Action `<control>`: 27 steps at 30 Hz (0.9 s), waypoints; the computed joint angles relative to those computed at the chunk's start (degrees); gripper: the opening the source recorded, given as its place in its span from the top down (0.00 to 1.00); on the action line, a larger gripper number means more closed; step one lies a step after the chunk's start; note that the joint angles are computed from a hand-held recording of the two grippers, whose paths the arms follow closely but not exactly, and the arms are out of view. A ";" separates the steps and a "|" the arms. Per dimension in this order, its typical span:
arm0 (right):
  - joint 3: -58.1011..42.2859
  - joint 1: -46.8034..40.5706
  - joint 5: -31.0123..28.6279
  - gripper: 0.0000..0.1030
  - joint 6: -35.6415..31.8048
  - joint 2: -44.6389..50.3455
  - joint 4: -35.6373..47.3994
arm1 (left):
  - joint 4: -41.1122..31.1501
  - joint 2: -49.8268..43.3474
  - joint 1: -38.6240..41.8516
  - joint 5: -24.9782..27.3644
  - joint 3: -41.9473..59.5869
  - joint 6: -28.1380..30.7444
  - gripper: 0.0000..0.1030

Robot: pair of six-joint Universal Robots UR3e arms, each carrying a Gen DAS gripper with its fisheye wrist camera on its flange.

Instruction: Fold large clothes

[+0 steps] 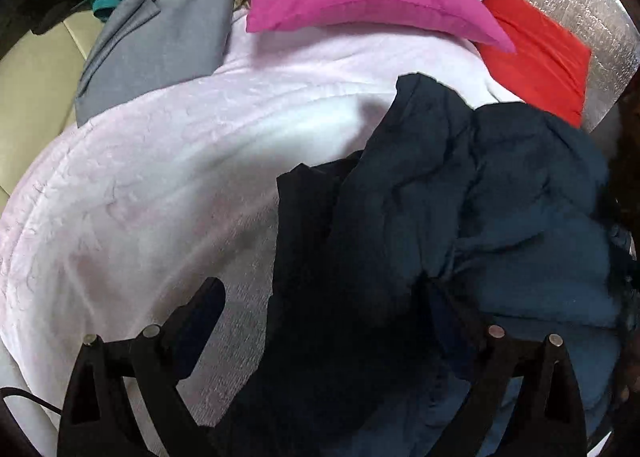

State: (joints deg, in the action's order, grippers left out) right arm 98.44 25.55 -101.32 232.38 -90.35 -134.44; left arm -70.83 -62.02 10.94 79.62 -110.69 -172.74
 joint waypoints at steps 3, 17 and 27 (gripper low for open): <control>-7.35 -2.54 1.37 0.16 1.35 9.30 6.20 | 0.12 0.40 -0.04 -0.23 -0.10 1.27 0.04; 20.44 0.61 -16.48 0.18 6.67 -28.87 10.55 | -13.16 7.23 16.03 -8.96 3.56 11.74 0.05; 36.90 -7.67 -4.24 0.63 5.66 -43.17 11.83 | -5.14 4.14 11.13 -7.39 -2.26 11.22 0.05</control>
